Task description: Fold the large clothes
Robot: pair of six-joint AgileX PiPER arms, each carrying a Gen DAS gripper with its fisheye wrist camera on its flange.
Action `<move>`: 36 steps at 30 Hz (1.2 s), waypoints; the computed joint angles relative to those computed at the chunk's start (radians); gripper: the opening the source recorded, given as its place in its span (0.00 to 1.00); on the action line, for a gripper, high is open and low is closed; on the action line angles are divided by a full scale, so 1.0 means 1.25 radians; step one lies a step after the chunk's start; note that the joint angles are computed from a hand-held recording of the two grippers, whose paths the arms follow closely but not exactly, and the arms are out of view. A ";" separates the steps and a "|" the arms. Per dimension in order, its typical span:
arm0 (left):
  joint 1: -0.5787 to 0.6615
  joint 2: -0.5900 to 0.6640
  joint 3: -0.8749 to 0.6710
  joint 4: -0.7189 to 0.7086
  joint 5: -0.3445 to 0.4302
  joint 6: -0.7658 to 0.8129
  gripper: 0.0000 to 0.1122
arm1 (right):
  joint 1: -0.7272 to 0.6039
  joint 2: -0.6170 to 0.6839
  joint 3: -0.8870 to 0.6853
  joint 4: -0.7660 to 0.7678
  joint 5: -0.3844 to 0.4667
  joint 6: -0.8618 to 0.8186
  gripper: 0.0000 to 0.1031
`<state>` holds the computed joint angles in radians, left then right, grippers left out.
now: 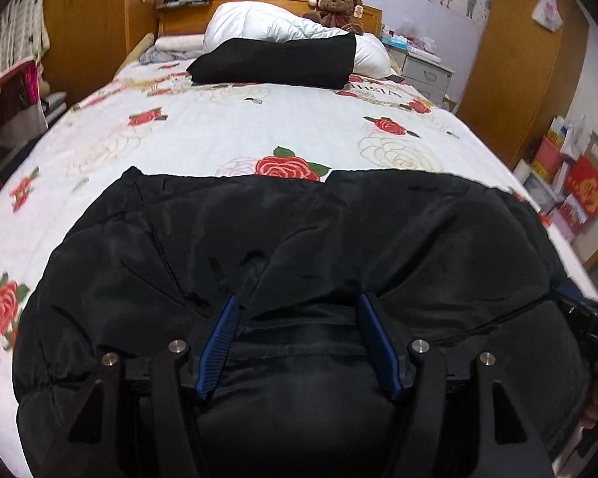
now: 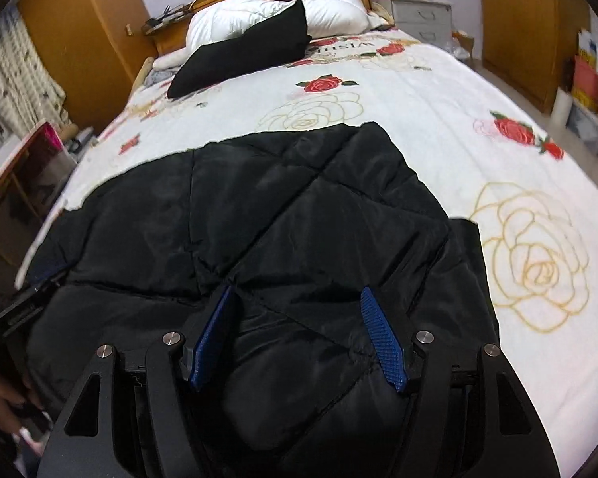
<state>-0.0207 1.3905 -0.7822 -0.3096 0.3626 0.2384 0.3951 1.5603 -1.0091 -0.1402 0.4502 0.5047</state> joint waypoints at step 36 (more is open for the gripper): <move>0.140 -0.114 -0.037 0.230 0.175 -0.147 0.58 | 0.009 -0.101 -0.044 -0.045 0.131 0.057 0.63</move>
